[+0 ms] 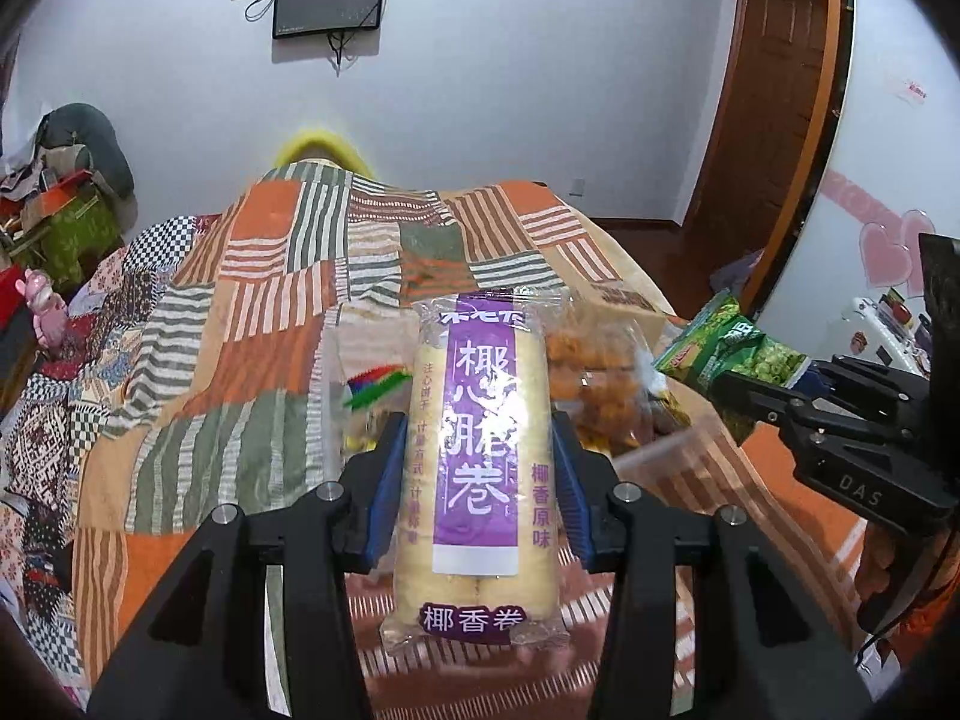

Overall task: Organize snacks
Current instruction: 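Carry the roll pack and pea bag over the box and release both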

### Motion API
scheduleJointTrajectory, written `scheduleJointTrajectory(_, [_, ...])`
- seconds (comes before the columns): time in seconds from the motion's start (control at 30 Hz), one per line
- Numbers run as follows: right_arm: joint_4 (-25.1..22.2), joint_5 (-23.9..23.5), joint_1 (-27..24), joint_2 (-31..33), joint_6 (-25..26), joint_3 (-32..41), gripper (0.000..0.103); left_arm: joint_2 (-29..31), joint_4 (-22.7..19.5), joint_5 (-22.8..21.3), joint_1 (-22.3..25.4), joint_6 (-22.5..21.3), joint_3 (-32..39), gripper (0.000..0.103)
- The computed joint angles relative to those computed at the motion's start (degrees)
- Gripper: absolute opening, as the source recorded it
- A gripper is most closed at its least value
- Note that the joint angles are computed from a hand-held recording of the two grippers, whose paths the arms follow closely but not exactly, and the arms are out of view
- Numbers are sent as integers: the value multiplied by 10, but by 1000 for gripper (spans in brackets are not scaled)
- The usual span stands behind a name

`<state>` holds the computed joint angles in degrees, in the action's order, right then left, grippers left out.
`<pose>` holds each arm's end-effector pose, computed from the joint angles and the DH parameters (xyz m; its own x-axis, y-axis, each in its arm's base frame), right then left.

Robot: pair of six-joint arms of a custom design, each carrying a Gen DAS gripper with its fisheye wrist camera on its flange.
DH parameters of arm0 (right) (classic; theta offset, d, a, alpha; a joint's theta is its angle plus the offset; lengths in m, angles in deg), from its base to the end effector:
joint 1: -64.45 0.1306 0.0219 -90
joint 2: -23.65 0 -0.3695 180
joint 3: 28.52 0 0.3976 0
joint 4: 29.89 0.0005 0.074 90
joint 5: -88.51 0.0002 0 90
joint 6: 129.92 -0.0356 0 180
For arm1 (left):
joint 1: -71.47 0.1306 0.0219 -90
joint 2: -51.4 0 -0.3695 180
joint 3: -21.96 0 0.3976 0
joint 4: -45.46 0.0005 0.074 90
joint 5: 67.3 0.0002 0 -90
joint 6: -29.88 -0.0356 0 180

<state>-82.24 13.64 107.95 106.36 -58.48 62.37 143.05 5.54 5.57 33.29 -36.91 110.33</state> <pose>0.3304 0.3000 0.4780 -0.6474 -0.1908 -0.7379 -0.3403 0.9386 0.0559 0.4056 -0.3062 0.4031 -0.6608 0.0405 -0.7494 0.1757 0.9791 -0.1020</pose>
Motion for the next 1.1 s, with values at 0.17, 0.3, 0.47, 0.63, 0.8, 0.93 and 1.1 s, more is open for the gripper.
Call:
scheduleJointTrajectory(0.17, [0,4,-12,7,-7,4,27,35,2,2,12,-6,32,45])
scheduleJointTrajectory(0.3, [2,-2,-19,17,-15,7,26,59,5,1,20,-8,55,45])
scheduleJointTrajectory(0.47, [3,-4,-19,21,-10,9,26,78,-2,1,26,-8,71,45])
scheduleJointTrajectory(0.63, [-1,-7,-20,20,-5,11,26,89,-16,1,30,-1,76,46])
scheduleJointTrajectory(0.8, [-12,-12,-23,22,-15,19,36,78,-14,10,32,7,69,48])
scheduleJointTrajectory(0.93, [-10,-1,-20,12,-17,17,45,59,-12,-1,25,5,61,50])
scheduleJointTrajectory(1.1, [-11,12,-12,-8,-15,23,46,15,-7,-20,9,8,40,51])
